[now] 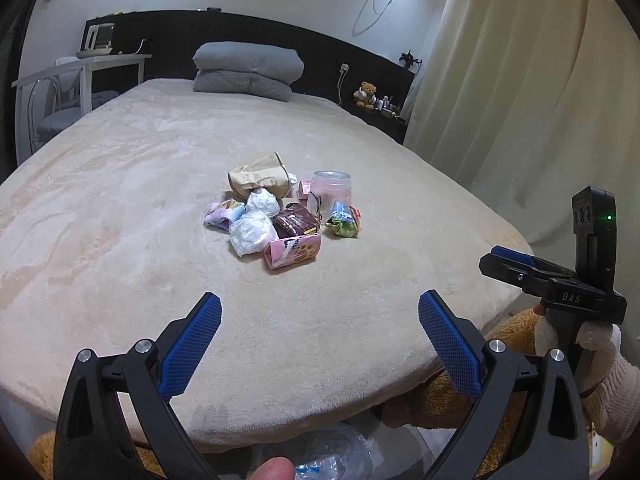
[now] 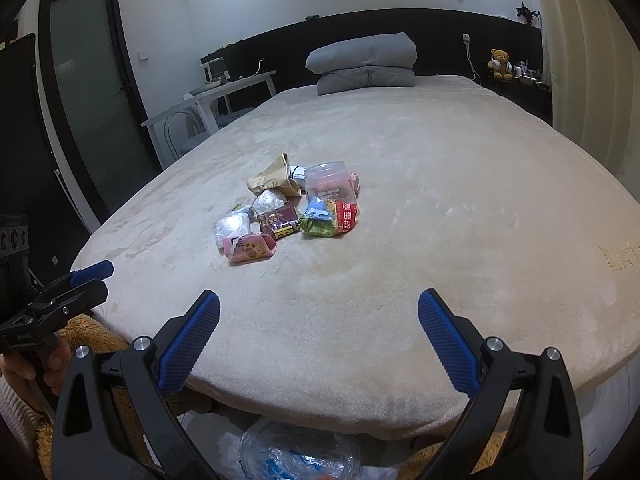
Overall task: Collect trash
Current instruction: 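Grasp the crumpled white plastic bag with the left tool while the right tool grasps the blue-red snack wrapper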
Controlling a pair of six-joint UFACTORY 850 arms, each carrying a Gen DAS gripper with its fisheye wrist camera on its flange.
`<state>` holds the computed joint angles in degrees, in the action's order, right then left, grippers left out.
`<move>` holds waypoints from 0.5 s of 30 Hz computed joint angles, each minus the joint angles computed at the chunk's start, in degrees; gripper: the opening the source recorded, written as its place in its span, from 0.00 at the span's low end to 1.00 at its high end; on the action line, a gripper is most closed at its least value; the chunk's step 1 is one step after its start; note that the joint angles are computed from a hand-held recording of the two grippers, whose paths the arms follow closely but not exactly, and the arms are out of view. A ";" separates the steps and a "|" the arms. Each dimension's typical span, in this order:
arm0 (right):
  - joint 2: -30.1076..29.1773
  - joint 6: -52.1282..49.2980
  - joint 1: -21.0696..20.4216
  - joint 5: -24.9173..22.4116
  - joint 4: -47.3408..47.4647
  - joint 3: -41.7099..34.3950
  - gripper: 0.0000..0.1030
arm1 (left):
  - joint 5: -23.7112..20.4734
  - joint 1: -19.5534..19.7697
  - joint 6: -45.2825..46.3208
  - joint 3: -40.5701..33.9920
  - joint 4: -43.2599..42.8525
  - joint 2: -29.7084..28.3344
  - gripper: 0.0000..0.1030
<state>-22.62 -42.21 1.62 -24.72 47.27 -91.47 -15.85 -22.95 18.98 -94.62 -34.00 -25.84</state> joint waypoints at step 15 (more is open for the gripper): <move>-20.29 16.74 0.72 -13.33 -15.11 -29.12 0.95 | -16.05 3.46 -17.14 -24.35 9.91 -16.45 0.94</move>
<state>-42.91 -25.47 2.34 -38.06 32.16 -120.59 -31.90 -19.49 1.84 -118.97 -24.09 -42.30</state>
